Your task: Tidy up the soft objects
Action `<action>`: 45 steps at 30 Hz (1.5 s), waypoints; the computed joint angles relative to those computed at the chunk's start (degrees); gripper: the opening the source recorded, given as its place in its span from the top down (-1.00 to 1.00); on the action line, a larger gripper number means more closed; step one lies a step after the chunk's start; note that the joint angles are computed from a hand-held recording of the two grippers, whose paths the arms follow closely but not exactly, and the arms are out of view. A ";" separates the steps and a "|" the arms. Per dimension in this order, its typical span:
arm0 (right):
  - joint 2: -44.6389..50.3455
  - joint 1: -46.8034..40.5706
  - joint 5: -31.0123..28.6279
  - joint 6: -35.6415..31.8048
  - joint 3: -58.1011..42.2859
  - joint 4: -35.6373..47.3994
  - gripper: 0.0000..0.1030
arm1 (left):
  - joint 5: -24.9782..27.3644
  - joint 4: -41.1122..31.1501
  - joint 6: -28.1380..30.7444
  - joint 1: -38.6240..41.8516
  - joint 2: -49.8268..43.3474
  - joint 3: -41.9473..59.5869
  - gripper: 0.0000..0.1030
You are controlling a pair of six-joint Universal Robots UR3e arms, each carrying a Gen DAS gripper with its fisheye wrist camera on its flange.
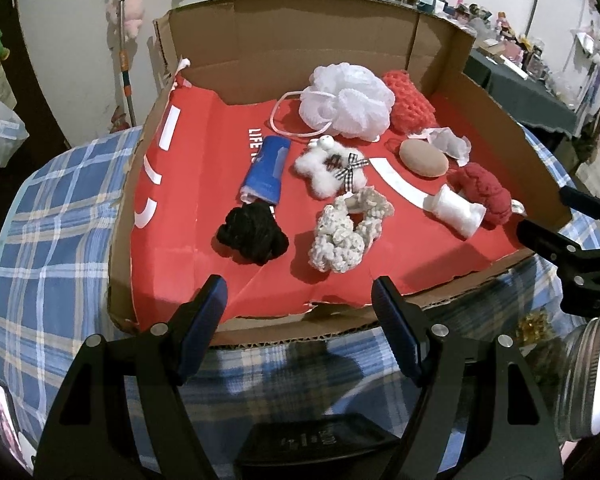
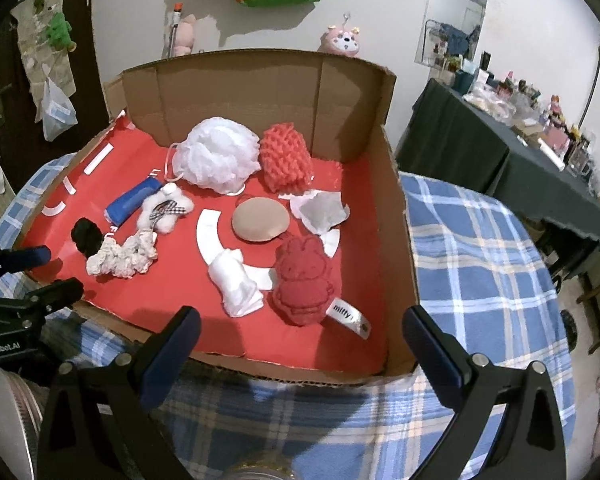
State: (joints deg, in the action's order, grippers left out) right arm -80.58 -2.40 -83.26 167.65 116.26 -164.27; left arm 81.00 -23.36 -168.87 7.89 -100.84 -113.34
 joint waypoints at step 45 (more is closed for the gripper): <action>1.71 -0.08 0.72 1.52 0.84 -2.88 -1.00 | 0.24 -0.24 -0.02 0.44 -2.01 2.15 -0.43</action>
State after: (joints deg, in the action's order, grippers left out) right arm -78.87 -2.48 -82.54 169.17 117.10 -167.15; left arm 81.24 -23.61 -168.89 8.33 -102.85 -111.19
